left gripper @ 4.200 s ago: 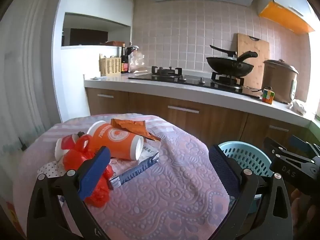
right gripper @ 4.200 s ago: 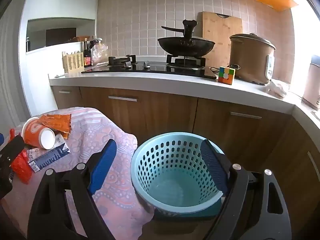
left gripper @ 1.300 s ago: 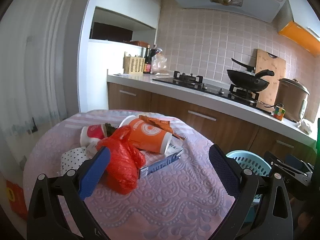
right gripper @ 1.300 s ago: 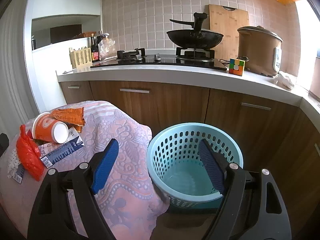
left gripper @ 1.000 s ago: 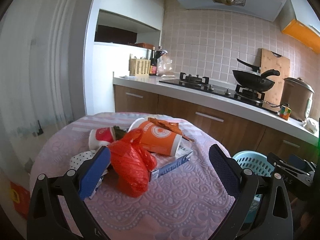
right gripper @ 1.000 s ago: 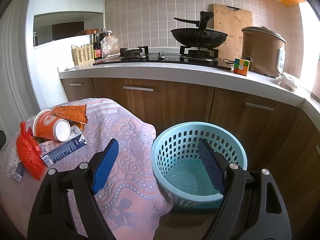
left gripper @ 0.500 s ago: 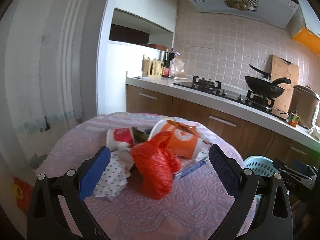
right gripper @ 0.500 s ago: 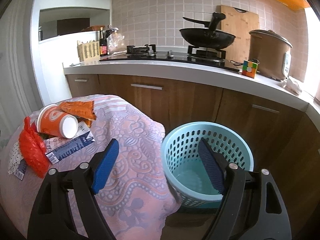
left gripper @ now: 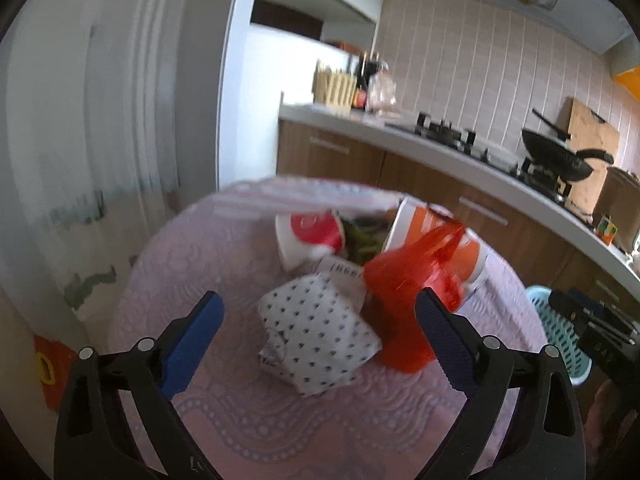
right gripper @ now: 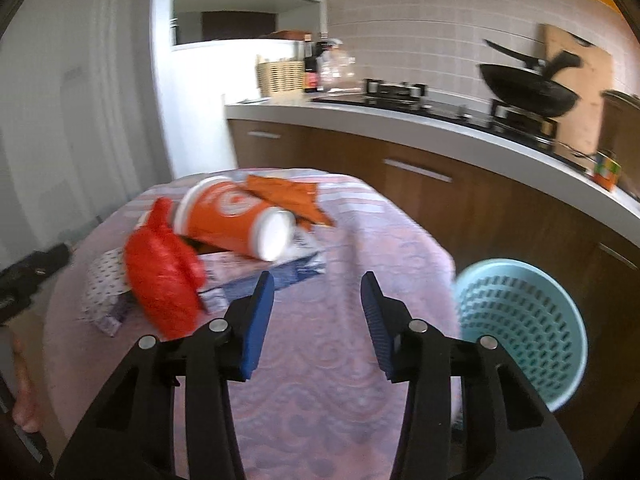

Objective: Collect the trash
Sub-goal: 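Grasp the red plastic bag with the right tool while the left tool grasps the white napkin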

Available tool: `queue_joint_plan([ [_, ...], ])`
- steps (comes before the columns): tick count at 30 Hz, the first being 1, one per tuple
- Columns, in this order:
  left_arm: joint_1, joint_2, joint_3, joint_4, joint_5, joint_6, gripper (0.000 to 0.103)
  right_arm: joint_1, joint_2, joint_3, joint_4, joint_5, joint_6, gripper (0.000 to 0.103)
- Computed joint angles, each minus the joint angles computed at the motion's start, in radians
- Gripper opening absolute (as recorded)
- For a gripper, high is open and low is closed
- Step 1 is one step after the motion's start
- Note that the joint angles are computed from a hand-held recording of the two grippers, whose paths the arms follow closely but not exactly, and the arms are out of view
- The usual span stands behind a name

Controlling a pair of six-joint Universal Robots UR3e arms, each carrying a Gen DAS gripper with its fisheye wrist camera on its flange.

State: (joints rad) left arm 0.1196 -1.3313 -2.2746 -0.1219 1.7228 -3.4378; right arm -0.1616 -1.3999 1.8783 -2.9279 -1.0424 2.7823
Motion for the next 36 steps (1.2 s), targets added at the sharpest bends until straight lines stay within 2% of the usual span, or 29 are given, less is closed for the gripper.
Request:
queue_joint_plan([
  [5,0.164,0.012,-0.029,-0.053,-0.203,0.042,0.091,0.063,0.027,-0.037,0.018,0.039,-0.012,0.042],
  [9,0.219,-0.053,-0.012,-0.071,-0.293,0.081,0.085,0.108,0.054,-0.066,0.024,0.038,-0.013,0.042],
  [10,0.215,-0.067,-0.011,-0.068,-0.29,0.08,0.081,0.12,0.061,-0.073,0.03,0.037,-0.015,0.042],
  [12,0.216,-0.089,-0.011,-0.062,-0.294,0.08,0.067,0.142,0.077,-0.091,0.045,0.038,-0.021,0.042],
  [14,0.236,-0.091,-0.02,-0.058,-0.33,0.078,0.055,0.159,0.09,-0.108,0.061,0.036,-0.027,0.042],
  [16,0.25,-0.082,-0.042,-0.034,-0.345,0.074,0.049,0.171,0.102,-0.126,0.086,0.044,-0.036,0.043],
  [18,0.263,-0.057,-0.074,-0.007,-0.358,0.073,0.043,0.183,0.122,-0.152,0.112,0.051,-0.042,0.049],
  [20,0.28,-0.028,-0.108,0.022,-0.377,0.071,0.031,0.203,0.145,-0.176,0.124,0.048,-0.041,0.055],
  [25,0.309,0.028,-0.155,0.044,-0.4,0.07,0.021,0.268,0.218,-0.246,0.136,0.005,-0.037,0.065],
  [30,0.3,0.046,-0.152,0.04,-0.384,0.072,0.019,0.338,0.305,-0.327,0.131,-0.073,-0.021,0.07],
  [32,0.29,0.045,-0.149,0.042,-0.369,0.071,0.018,0.347,0.328,-0.355,0.148,-0.082,-0.01,0.069],
  [36,0.276,0.066,-0.145,0.034,-0.353,0.062,0.017,0.334,0.321,-0.355,0.168,-0.058,-0.027,0.039],
])
